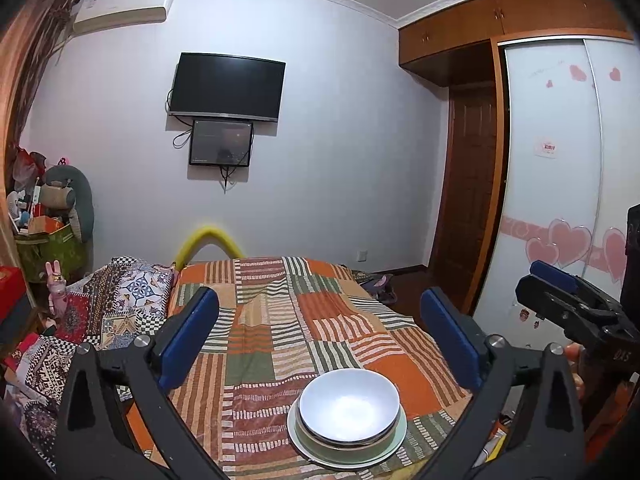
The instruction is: Organize plates and bowls
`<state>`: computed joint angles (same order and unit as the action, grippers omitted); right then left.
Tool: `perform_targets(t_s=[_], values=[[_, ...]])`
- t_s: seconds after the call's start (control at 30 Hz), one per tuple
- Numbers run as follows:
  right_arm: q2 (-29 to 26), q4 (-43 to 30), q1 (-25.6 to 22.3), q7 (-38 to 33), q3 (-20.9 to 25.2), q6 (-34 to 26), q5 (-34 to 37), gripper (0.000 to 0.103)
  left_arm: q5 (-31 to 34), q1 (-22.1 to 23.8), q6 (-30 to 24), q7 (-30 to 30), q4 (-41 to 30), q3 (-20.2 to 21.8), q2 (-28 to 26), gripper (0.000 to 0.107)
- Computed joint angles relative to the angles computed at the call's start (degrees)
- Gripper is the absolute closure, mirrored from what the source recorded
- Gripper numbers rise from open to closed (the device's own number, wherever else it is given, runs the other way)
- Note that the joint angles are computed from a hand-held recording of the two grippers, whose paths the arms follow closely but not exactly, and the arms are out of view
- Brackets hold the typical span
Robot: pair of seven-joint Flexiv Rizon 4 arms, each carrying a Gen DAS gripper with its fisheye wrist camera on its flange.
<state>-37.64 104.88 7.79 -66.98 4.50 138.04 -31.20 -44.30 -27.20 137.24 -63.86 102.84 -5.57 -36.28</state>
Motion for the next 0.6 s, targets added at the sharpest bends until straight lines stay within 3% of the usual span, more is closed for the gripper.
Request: perform_targets(t_s=[0.6], values=[[0.4,0.5,-0.4,0.6,0.1,0.4,-0.9,0.000,0.0,-0.2,-0.3,0.3,0.2,0.0,-0.3,0.004]])
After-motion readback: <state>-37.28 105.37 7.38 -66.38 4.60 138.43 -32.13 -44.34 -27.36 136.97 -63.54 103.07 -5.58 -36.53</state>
